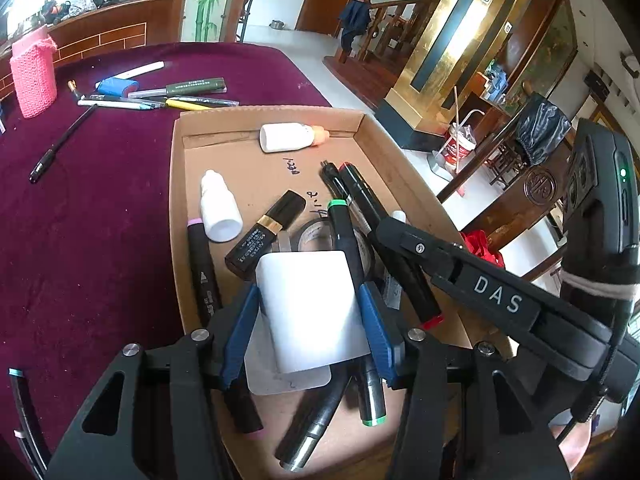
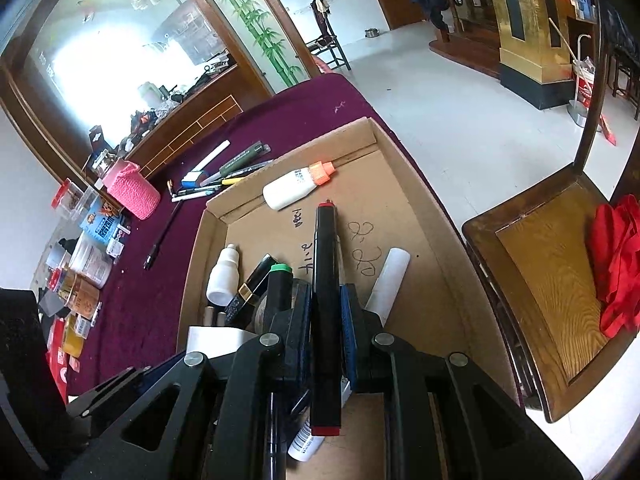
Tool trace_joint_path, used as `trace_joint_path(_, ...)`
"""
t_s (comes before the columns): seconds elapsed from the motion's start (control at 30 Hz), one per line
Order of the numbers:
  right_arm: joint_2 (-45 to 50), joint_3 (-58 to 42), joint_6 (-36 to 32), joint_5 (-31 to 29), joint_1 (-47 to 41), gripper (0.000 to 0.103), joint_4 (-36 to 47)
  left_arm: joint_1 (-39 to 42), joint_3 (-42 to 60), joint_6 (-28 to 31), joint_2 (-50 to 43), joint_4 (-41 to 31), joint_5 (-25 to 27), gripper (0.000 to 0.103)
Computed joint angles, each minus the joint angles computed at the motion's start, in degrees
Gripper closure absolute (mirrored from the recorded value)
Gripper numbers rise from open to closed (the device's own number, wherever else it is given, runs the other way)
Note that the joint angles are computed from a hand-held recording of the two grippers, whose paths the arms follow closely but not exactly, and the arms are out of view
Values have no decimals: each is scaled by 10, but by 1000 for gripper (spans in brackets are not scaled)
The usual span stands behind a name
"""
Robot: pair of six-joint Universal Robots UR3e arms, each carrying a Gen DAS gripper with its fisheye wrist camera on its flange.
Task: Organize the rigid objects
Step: 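Open the left tool to release the charger in the tray while the right releases the marker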
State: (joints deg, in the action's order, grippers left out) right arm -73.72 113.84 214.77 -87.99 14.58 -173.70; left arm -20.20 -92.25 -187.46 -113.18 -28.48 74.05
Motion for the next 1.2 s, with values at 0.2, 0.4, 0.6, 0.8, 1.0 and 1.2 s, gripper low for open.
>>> trace_joint_path(0.2,4,-7,2,-4,4,90,5,4,-21,10,12,10,-7,53)
trace_joint_path(0.4,3,-11,3,-11,9,90,11,8,-37,17,27,2,-18,52)
trace_joint_path(0.6,6,-15,6,-13,10,90,14,9,-67,31,50,2,-31,52)
trace_joint_path(0.8,9,-19,4,-15,13,90,14,5,-124,44,91,20,-27,52)
trace_joint_path(1.0,11,-20,5,-16,14,90,15,11,-169,55,134,16,-37,52)
trace_joint_path(1.2,6,-15,6,-24,15,89,11,19,-189,58,160,18,-45,52)
